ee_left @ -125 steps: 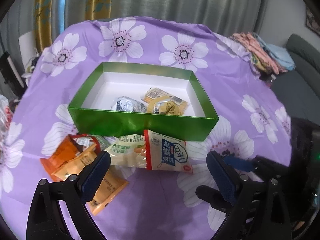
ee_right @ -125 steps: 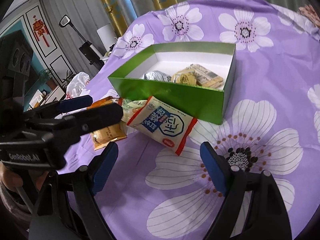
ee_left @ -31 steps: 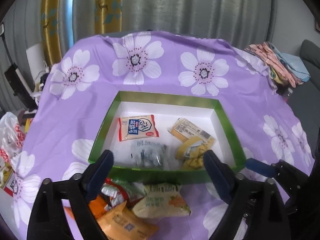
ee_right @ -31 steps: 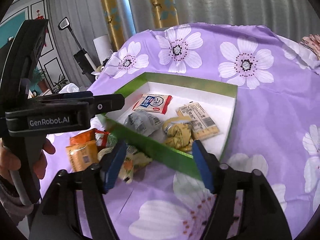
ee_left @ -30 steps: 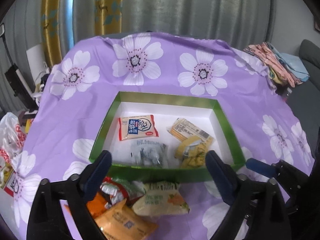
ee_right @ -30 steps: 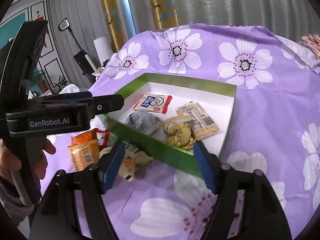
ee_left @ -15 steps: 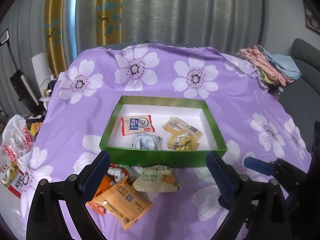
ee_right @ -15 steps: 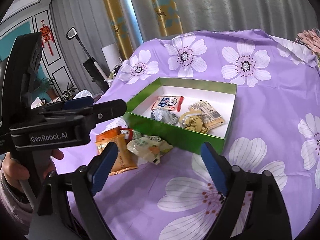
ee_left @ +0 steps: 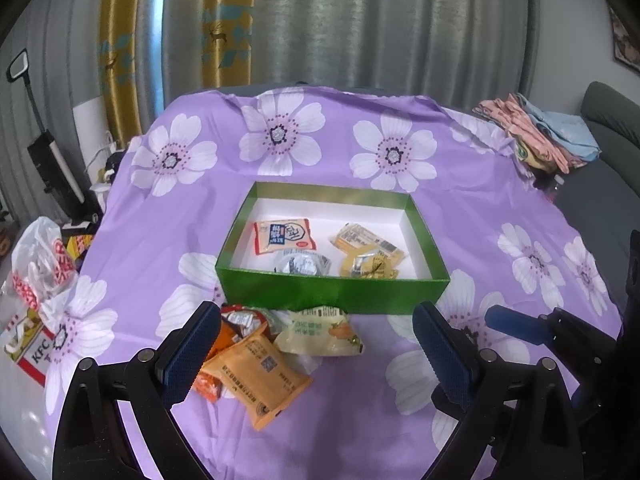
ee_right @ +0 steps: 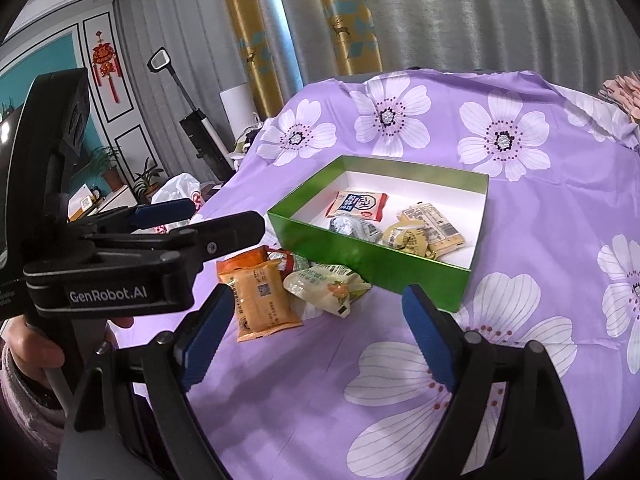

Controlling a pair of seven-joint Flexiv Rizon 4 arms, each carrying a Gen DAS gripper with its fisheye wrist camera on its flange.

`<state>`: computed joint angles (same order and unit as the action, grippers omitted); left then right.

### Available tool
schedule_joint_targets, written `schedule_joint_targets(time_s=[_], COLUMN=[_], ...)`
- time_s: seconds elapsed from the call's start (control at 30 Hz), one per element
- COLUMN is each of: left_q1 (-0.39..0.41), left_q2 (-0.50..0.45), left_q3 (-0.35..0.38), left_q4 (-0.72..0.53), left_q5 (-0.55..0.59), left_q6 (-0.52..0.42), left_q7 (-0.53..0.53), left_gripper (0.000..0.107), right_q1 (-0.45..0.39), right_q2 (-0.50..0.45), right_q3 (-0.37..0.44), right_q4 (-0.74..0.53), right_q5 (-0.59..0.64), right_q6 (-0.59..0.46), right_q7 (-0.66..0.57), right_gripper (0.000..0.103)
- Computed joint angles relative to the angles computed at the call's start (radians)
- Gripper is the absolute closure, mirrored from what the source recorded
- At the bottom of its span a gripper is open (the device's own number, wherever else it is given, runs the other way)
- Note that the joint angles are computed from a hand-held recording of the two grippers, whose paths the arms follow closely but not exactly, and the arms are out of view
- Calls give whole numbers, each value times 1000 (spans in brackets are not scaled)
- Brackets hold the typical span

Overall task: Organize snacks
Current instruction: 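Move the right gripper toward the tan biscuit pack with QR code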

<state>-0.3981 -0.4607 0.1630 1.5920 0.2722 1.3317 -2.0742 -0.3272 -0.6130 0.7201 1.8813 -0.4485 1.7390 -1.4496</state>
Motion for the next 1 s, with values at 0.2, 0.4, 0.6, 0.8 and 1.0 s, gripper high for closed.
schedule_joint_targets(time_s=[0.2, 0.4, 0.6, 0.8, 1.0], left_q1=[34, 73, 108, 206, 297], left_q2=[23, 55, 78, 77, 51], left_q3=[-30, -29, -17, -122, -267], left_q4=[60, 153, 238, 332, 390], left_q5=[-38, -91, -129, -246, -408], left_q6=[16, 40, 58, 120, 190], left_q7=[16, 5, -21, 68, 234], left_gripper=[10, 10, 10, 10, 11], right_q1=[0, 13, 23, 41, 77], right_q2=[1, 1, -10, -48, -94], right_q3=[16, 15, 25, 40, 42], right_q4=[7, 8, -5, -39, -90], right_q5=[8, 48, 109, 163, 209], right_q6=[-21, -51, -95, -168, -234], right_q7=[-11, -41, -89, -160, -241], right_gripper=[17, 17, 17, 17, 17])
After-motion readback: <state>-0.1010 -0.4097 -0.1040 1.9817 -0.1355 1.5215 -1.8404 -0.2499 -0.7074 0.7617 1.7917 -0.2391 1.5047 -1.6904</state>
